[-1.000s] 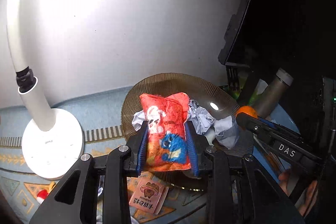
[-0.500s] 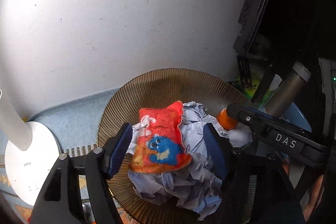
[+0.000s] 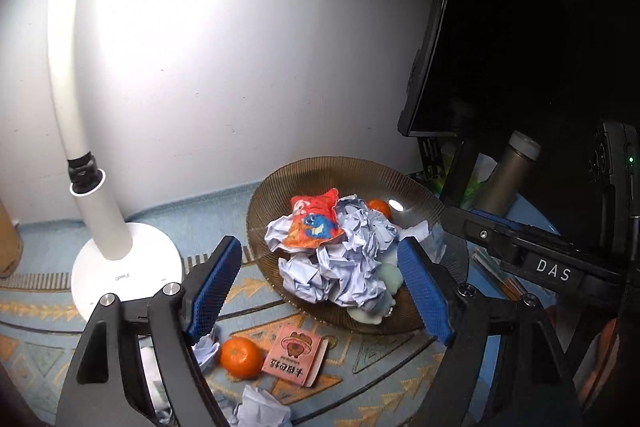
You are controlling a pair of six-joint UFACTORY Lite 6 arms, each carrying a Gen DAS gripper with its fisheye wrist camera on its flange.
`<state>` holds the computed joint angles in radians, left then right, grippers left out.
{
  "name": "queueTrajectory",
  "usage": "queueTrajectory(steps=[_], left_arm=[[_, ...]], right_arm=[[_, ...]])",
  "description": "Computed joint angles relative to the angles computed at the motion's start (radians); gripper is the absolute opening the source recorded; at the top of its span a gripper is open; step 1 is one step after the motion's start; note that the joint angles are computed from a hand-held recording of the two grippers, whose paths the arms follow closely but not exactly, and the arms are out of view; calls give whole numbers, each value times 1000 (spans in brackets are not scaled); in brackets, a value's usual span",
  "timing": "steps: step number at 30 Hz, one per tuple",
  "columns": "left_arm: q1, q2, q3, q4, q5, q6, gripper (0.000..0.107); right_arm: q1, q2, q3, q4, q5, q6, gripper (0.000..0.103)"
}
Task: Organize objects
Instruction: 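Carry the snack bag and mandarin into the glass bowl and open both grippers, then move both grippers toward the plaid bow clip and a paper ball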
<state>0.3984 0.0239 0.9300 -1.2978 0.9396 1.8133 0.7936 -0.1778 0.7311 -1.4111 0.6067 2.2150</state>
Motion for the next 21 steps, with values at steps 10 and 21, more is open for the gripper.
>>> queueTrajectory(steps=[10, 21], left_arm=[[664, 56, -76, 50, 181, 261, 102], [731, 363, 27, -5, -4, 389, 102]], right_arm=[[422, 236, 18, 8, 177, 244, 57], [460, 524, 103, -121, 109, 407, 57]])
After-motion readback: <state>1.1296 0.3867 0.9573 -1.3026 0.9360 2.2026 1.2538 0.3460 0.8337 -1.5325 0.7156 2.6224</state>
